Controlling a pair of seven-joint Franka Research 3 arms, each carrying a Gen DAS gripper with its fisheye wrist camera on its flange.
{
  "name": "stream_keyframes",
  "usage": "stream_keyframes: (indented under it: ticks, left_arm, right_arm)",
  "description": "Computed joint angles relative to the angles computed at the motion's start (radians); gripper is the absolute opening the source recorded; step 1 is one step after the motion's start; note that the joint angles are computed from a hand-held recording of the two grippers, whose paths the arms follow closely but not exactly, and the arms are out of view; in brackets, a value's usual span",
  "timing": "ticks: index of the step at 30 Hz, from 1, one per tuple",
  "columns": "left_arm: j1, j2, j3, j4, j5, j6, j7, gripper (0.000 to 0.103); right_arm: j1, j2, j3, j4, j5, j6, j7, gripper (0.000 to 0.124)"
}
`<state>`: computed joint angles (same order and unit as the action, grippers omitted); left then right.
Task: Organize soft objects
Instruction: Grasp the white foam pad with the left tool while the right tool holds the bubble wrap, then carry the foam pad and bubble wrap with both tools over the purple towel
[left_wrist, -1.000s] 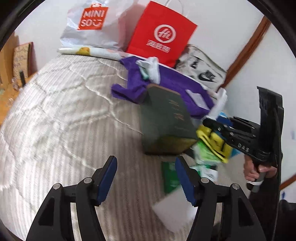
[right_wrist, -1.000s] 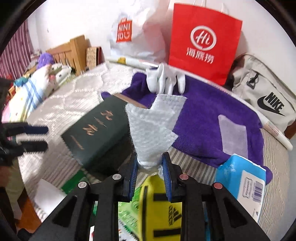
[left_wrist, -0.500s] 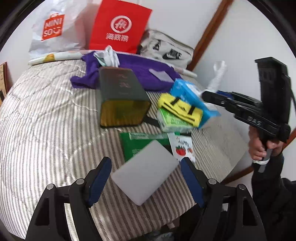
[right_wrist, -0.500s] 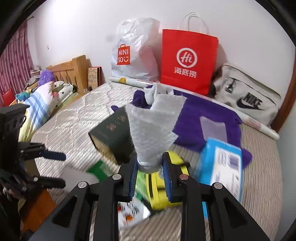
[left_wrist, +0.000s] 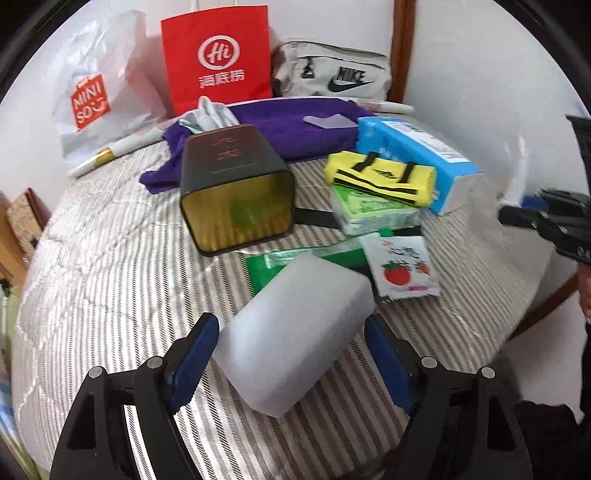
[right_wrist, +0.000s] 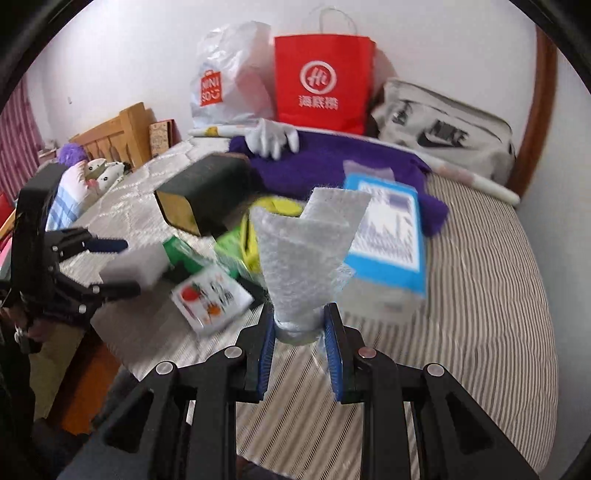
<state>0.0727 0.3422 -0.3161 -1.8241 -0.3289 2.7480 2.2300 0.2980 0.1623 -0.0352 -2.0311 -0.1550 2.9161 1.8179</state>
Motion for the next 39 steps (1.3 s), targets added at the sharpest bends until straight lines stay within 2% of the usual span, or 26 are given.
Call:
stream_keyframes:
  ticks: [3,7,8,15,20,26,29,39]
  left_arm:
    - [-0.02,0.006,0.021,0.008,0.029,0.01,-0.05,0.08]
    - [-0.006,0.017,0.012,0.026,0.014,0.005,-0.084,0.079]
    - [-0.004,0.02,0.01,0.031,0.012,0.006,-0.09,0.074]
    - [0.006,0.035,-0.006,0.051,0.004,0.008,-0.119,0.064]
    - [0.024,0.027,-0.027,0.049,-0.039,0.011,-0.11,0.051]
    - [0.018,0.022,-0.016,0.059,-0.044,0.006,-0.127,0.042]
    - [0.025,0.015,-0.018,0.057,-0.059,0.007,-0.129,0.04]
    - [0.033,-0.017,-0.021,0.055,-0.14,0.006,-0.08,0.04]
  right_arm:
    - [-0.007,-0.001,-0.003,-0.027,0.018,0.01,0.014,0.026]
    - [-0.016,0.003,-0.002,-0.053,0.049,0.028,0.018,0.026]
    - [-0.021,0.004,0.001,-0.058,0.063,0.034,0.01,0.026]
    - [-0.024,0.018,-0.002,-0.078,0.101,0.053,-0.003,0.026]
    - [-0.014,0.024,-0.011,-0.086,0.111,0.07,-0.002,0.026]
    - [-0.012,0.023,-0.013,-0.085,0.139,0.066,-0.008,0.026]
    - [0.003,0.022,-0.029,-0.081,0.107,0.056,0.021,0.026]
    - [-0.007,0.017,-0.013,-0.066,0.098,0.044,0.021,0.026]
